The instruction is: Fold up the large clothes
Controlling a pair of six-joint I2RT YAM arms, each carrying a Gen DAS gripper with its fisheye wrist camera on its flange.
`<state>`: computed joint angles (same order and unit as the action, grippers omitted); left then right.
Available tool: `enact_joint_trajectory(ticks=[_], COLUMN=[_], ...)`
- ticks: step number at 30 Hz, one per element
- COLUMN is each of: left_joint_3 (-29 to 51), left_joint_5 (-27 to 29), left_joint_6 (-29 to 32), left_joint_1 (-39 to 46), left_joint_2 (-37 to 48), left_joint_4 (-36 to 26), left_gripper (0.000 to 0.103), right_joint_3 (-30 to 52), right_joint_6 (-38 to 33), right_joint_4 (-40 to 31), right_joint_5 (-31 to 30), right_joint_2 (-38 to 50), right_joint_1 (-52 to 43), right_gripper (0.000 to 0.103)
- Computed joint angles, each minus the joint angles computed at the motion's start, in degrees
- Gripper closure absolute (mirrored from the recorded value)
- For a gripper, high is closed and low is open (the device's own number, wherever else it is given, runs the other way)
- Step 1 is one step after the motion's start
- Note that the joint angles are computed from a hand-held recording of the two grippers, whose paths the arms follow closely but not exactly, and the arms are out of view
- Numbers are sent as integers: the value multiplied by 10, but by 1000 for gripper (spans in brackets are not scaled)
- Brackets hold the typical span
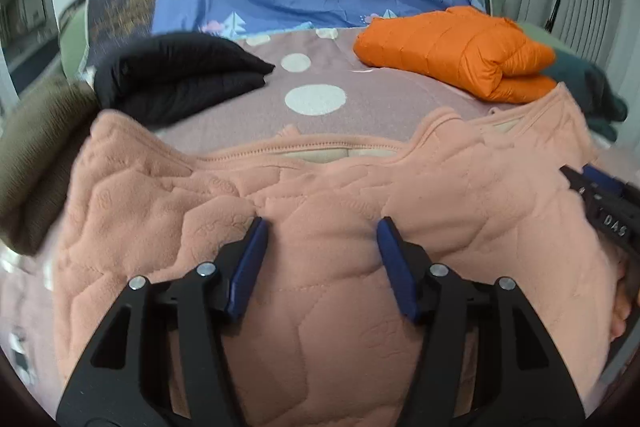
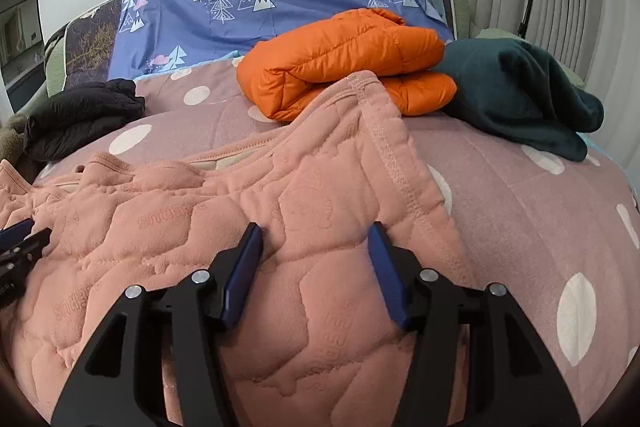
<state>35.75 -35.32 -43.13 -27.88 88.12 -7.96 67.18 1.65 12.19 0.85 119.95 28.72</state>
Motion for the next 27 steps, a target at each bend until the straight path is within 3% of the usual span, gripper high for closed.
enact_joint_trajectory(ticks=[15,27], left_joint_3=[-11,-38], left_joint_5=[-27,-48], left_joint_6=[-2,-48], left_joint_1=[-19,-74], left_joint_2=[-22,-123], left_joint_4=[-6,-86], left_gripper=[44,44], right_joint_3=[-22,-24], right_joint_6=[-11,-16], right_joint_4=[29,33], right_joint_5=[18,27], right_joint_2=[-6,-7], right_joint_1=[9,11], right_gripper=[46,46])
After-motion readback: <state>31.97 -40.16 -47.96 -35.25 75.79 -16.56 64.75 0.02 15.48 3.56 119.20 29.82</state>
